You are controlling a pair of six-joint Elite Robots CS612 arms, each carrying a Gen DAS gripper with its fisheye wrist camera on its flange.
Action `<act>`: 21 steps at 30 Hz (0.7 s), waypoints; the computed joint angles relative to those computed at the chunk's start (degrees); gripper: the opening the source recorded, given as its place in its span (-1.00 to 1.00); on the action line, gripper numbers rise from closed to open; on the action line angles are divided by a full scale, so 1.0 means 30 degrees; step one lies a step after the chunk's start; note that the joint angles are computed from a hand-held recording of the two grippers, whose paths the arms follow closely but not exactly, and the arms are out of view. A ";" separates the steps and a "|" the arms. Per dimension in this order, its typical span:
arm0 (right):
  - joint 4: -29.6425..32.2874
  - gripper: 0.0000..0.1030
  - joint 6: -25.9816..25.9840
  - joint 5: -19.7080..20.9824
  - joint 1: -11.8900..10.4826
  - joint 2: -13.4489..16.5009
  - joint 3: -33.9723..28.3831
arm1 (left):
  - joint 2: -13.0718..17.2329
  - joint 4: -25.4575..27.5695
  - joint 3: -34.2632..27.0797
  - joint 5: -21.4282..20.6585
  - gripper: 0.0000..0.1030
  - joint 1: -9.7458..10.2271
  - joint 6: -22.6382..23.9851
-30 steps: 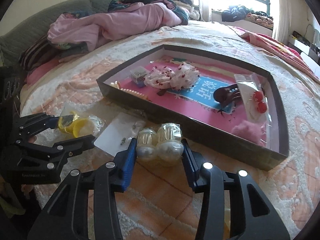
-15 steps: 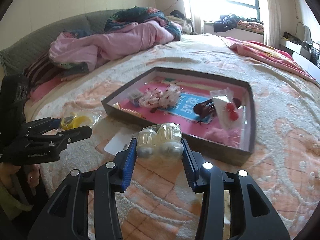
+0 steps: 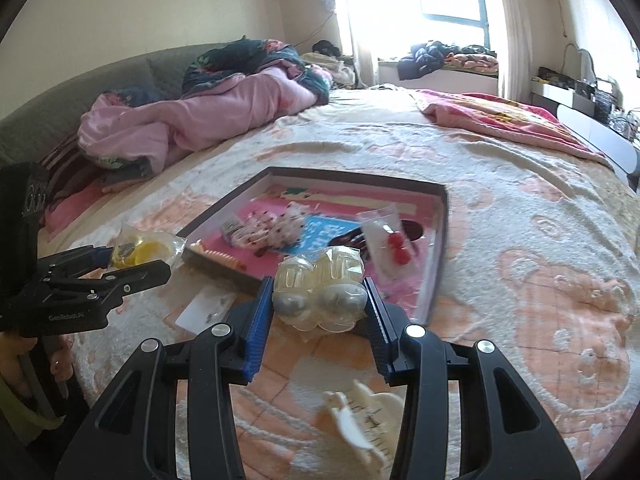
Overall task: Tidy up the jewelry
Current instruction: 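Carry the bangle bag with the left tool while the right tool carries the pearl box over the tray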
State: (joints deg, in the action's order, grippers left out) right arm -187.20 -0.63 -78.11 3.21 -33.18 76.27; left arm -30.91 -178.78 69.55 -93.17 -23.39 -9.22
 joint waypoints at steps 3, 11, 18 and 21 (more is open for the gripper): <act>-0.0137 -0.20 0.0223 -0.0247 -0.0100 0.0007 -0.0013 | 0.0269 0.0306 -0.0691 -0.0124 0.21 -0.0087 0.0211; -0.0386 -0.20 0.0666 -0.0812 -0.0310 0.0056 -0.0089 | 0.1135 0.1371 -0.2768 -0.0594 0.21 -0.0316 0.0986; -0.0504 -0.20 0.0906 -0.1242 -0.0448 0.0155 -0.0313 | 0.2109 0.2926 -0.4656 -0.0798 0.21 -0.0447 0.1795; -0.0431 -0.20 0.0971 -0.1410 -0.0484 0.0234 -0.0522 | 0.2410 0.3314 -0.5147 -0.0874 0.21 -0.0473 0.1920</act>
State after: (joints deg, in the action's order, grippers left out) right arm -188.50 2.28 -82.34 1.76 -32.47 74.71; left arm -23.68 -168.83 54.11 -95.79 -24.81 -3.46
